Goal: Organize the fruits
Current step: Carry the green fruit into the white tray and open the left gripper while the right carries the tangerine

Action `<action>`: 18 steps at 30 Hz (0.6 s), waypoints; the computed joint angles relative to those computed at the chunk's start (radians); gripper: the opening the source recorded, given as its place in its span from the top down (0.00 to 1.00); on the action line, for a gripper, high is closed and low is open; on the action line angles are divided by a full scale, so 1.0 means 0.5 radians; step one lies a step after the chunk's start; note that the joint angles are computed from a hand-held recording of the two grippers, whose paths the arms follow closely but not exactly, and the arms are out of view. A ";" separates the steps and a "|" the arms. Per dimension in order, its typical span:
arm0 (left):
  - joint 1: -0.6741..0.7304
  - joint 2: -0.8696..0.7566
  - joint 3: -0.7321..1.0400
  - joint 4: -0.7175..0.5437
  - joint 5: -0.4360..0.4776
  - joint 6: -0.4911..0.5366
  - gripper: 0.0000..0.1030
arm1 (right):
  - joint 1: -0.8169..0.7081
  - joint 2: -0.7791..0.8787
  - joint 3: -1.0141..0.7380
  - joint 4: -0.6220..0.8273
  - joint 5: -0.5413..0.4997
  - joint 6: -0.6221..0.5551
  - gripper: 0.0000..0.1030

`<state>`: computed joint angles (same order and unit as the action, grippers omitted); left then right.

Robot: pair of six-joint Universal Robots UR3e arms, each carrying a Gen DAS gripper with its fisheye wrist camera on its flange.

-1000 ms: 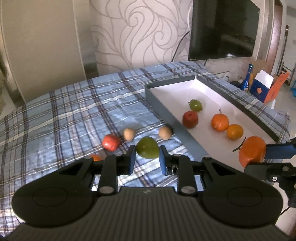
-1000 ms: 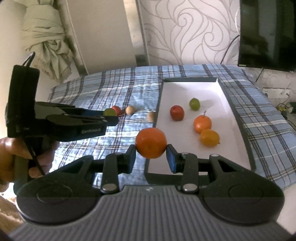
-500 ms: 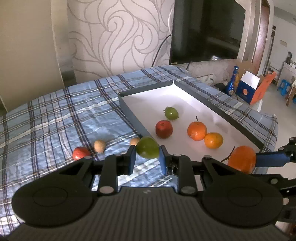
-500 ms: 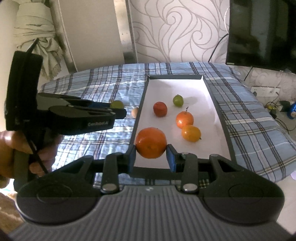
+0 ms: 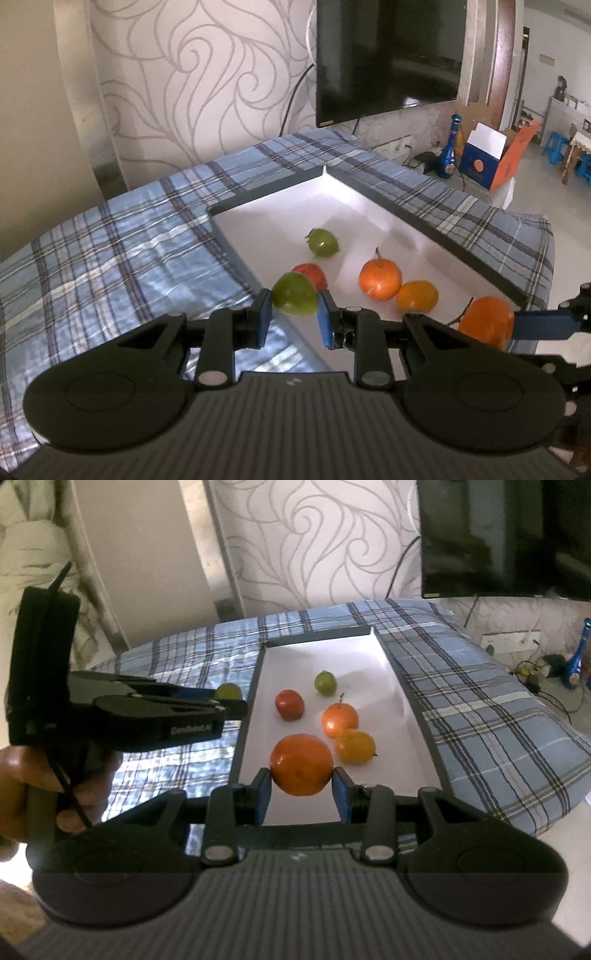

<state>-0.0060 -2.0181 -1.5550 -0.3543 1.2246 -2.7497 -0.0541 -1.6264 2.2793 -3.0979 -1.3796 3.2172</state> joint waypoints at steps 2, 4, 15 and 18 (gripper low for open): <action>-0.024 -0.040 0.048 -0.011 -0.006 -0.010 0.70 | -0.005 -0.008 0.005 0.004 -0.017 0.004 0.62; -0.040 -0.075 0.082 -0.017 -0.017 -0.016 0.70 | -0.006 -0.021 0.001 0.025 -0.038 0.003 0.62; -0.095 -0.326 0.283 -0.035 0.013 -0.048 0.70 | 0.020 -0.149 0.004 0.168 -0.167 -0.021 0.62; -0.108 -0.397 0.366 -0.051 0.032 -0.052 0.70 | 0.034 -0.173 0.007 0.188 -0.202 -0.015 0.63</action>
<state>-0.0602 -2.2167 -1.3722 -0.3795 1.2404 -2.7755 -0.0371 -1.7127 2.2827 -3.0038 -1.4804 3.2099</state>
